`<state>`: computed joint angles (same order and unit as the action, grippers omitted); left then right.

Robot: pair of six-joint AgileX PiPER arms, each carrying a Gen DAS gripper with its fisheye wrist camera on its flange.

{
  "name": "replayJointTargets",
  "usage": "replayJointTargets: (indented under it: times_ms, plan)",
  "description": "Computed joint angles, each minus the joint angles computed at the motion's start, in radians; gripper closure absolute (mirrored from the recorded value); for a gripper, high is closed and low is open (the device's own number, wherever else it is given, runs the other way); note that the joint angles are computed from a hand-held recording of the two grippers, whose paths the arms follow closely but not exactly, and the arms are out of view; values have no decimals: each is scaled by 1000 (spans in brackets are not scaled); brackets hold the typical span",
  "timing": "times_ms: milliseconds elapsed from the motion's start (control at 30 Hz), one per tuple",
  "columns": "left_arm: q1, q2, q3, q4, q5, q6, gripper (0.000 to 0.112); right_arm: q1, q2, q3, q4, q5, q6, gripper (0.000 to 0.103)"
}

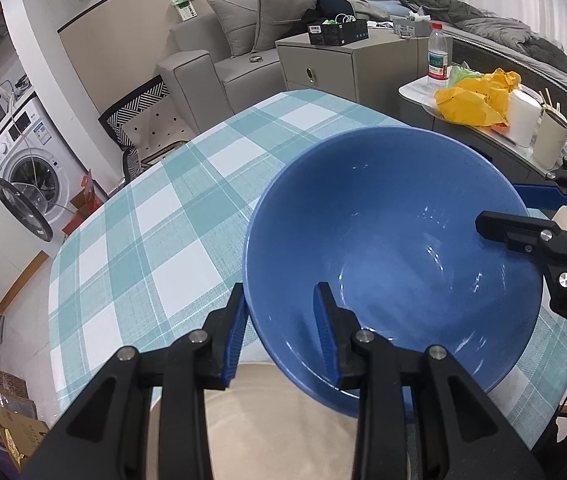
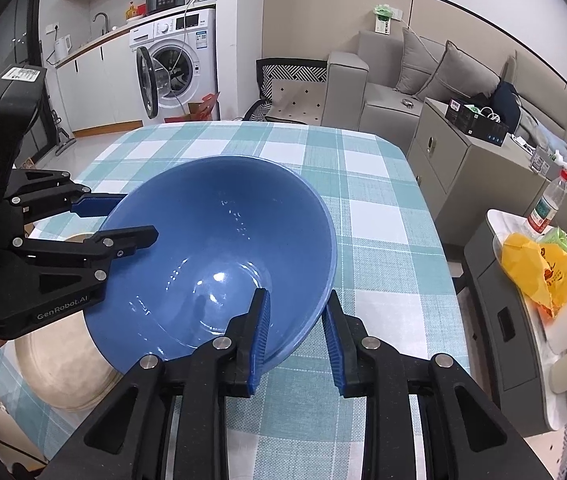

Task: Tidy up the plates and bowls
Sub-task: 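Open both tools and withdraw them from the stacked blue bowls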

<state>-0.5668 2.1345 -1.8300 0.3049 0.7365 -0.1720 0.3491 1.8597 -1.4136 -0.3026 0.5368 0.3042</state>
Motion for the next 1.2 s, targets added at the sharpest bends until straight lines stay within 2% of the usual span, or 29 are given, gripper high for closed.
replayJointTargets:
  times_ms: [167, 233, 367, 433, 467, 567, 600, 633, 667, 700, 867, 1000, 1100, 1200]
  plan:
    - [1, -2, 9, -5, -2, 12, 76, -5, 7, -15, 20, 9, -28, 75]
    - [4, -7, 18, -15, -9, 14, 66, -8, 9, -18, 39, 11, -46, 71]
    - [2, -11, 32, -10, -16, 8, 62, -14, 9, -14, 66, 3, -78, 64]
    - [8, -13, 34, -20, -18, 6, 57, -18, 5, -6, 72, -7, -81, 60]
    - [13, -15, 37, -33, -21, 10, 56, -22, 2, -2, 83, -13, -88, 55]
    - [41, -26, 47, -131, -32, 65, 55, -36, -11, 12, 107, -32, -100, 51]
    - [51, -31, 53, -162, -38, 81, 55, -42, -16, 18, 114, -38, -100, 47]
    - [61, -37, 62, -192, -46, 94, 55, -49, -20, 23, 133, -44, -110, 43]
    - [71, -45, 71, -220, -55, 102, 55, -57, -26, 30, 161, -51, -126, 33]
    - [79, -49, 75, -242, -59, 108, 55, -68, -33, 39, 195, -61, -146, 28]
    - [112, -85, 121, -331, -95, 135, 52, -107, -58, 77, 345, -97, -253, 20]
    - [122, -129, 188, -355, -158, 123, 25, -143, -66, 101, 511, -117, -375, 13]
    - [120, -153, 229, -374, -193, 133, 21, -164, -71, 126, 614, -139, -449, 5]
    - [117, -164, 258, -369, -226, 105, 13, -183, -62, 132, 733, -134, -541, 3]
